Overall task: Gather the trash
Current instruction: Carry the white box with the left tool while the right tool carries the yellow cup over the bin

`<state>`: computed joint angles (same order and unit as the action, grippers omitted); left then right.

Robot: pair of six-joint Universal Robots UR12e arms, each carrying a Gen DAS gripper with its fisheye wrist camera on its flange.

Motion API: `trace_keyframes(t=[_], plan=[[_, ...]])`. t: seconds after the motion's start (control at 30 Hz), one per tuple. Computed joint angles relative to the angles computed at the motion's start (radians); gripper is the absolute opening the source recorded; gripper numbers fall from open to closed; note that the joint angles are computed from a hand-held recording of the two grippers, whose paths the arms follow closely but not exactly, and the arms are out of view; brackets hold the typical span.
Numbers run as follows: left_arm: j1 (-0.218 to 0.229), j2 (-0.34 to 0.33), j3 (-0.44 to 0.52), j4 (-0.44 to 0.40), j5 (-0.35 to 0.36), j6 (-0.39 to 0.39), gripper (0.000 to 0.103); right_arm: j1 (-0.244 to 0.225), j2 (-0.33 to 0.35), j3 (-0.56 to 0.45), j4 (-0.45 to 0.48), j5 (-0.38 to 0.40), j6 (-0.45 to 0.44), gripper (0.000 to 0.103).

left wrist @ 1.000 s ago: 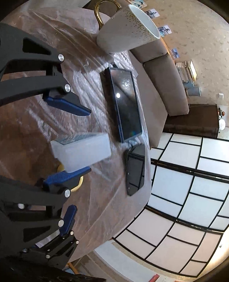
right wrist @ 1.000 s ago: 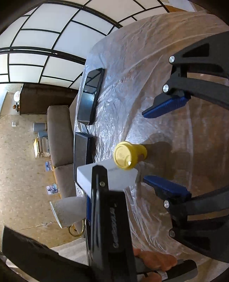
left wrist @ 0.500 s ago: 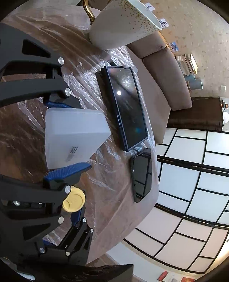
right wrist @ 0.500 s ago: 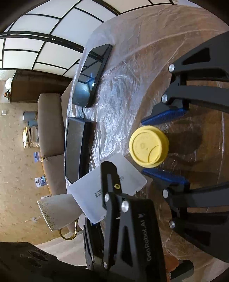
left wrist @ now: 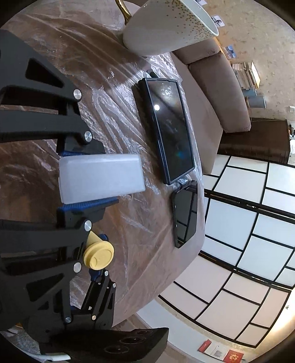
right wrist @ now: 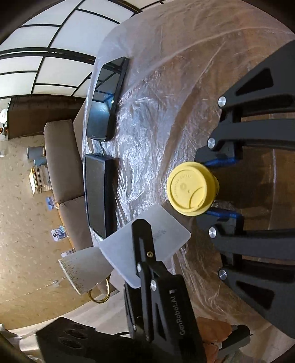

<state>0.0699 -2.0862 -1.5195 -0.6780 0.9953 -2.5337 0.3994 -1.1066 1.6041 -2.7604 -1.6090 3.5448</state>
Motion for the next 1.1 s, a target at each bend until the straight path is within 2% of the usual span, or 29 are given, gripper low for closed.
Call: trace_keyframes(t=[0.27, 1.1], plan=[[0.011, 0.018, -0.021, -0.014, -0.028, 0.011, 0.028, -0.003, -0.025, 0.036, -0.032, 0.010, 0.034, 0.029], [0.022, 0.087, -0.121, 0.080, -0.009, -0.003, 0.028, 0.041, -0.142, 0.183, -0.125, 0.006, 0.031, 0.029]])
